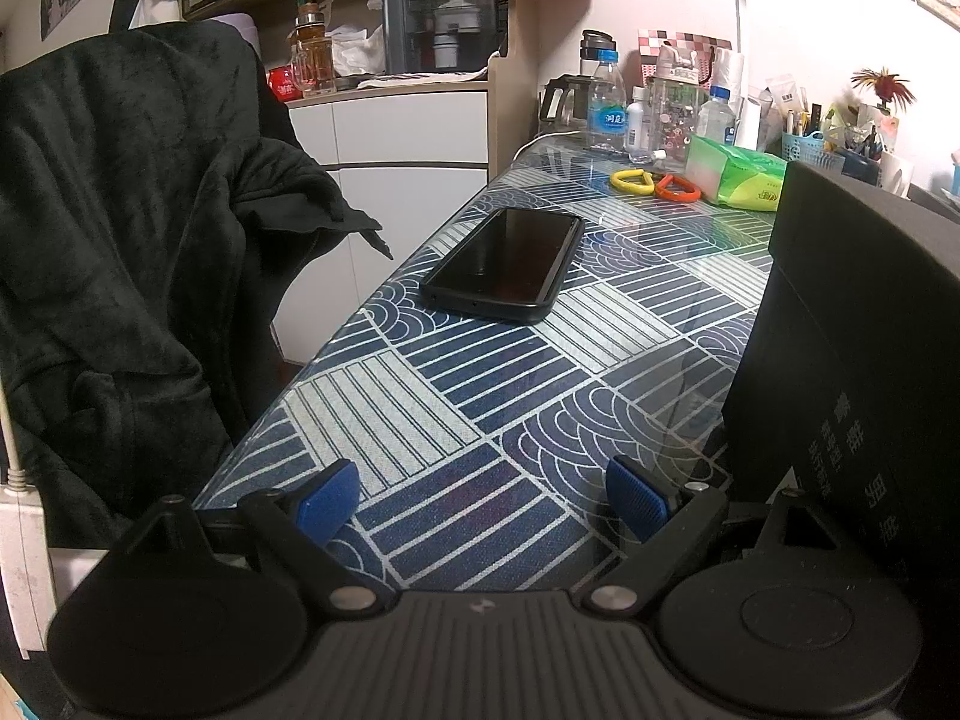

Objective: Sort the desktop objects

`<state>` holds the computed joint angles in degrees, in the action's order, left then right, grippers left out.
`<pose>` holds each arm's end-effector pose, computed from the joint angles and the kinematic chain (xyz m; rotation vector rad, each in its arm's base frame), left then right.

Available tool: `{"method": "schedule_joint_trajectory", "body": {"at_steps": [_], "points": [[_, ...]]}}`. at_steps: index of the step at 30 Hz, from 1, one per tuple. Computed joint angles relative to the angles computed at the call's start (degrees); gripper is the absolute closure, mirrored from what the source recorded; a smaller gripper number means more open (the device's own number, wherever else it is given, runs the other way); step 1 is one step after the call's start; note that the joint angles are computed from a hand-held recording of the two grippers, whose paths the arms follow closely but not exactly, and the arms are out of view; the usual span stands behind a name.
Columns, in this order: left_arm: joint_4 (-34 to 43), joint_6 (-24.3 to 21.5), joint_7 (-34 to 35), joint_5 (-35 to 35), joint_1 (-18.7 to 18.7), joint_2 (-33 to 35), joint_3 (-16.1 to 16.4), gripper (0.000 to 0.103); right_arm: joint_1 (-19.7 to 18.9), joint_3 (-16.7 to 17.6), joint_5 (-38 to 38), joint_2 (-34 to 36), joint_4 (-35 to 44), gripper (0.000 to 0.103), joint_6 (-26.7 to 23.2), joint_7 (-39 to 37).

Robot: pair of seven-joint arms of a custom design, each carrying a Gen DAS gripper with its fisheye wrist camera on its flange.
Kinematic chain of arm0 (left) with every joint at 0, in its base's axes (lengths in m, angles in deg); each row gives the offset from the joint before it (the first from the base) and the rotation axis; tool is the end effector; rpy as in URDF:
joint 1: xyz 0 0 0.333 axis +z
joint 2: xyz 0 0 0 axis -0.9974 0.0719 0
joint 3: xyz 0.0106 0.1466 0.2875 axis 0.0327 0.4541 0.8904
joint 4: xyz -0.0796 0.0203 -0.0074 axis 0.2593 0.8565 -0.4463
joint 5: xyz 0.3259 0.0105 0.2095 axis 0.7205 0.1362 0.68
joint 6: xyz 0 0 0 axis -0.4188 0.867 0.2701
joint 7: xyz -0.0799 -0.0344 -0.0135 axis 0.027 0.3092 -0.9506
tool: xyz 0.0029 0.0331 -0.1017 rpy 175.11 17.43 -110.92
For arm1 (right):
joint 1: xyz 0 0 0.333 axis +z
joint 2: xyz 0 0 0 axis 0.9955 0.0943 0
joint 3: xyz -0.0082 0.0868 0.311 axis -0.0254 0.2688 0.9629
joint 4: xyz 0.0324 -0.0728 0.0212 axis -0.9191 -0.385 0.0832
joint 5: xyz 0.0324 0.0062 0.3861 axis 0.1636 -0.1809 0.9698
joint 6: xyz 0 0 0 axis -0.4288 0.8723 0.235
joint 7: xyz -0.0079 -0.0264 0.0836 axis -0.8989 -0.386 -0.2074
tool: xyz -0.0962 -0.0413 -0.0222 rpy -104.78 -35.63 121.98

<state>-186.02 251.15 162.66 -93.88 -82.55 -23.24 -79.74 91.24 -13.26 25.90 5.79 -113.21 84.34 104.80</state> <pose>0.5141 0.0858 0.3885 -1.8338 1.4582 -0.6748 0.4603 0.1296 0.4033 -1.5118 2.1266 -0.7971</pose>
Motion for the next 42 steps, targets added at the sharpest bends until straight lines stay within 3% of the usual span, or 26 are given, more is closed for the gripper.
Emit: {"method": "schedule_joint_trajectory", "body": {"at_steps": [4, 12, 15, 42], "points": [[0.1, 0.0, 0.4, -0.4, -0.2, 0.0, 0.1, 0.000, -0.6, 0.3, -3.6, 0.1, -0.2, 0.000, 0.7, 3.1], [0.1, -0.1, 0.6, -0.7, -0.3, 0.0, 0.1, 0.000, -1.5, 0.1, -23.7, -0.2, -1.1, 0.000, 3.4, 19.7], [0.1, 0.0, 0.4, -0.4, -0.1, 0.0, 0.0, 0.000, -0.9, -0.9, -26.1, 0.0, -0.8, 0.000, 3.8, 21.3], [0.0, -0.1, 0.2, -0.3, 0.0, 0.0, 0.0, 0.000, 0.5, -2.1, -26.6, 0.5, -0.4, 0.000, 3.2, 22.3]]}}
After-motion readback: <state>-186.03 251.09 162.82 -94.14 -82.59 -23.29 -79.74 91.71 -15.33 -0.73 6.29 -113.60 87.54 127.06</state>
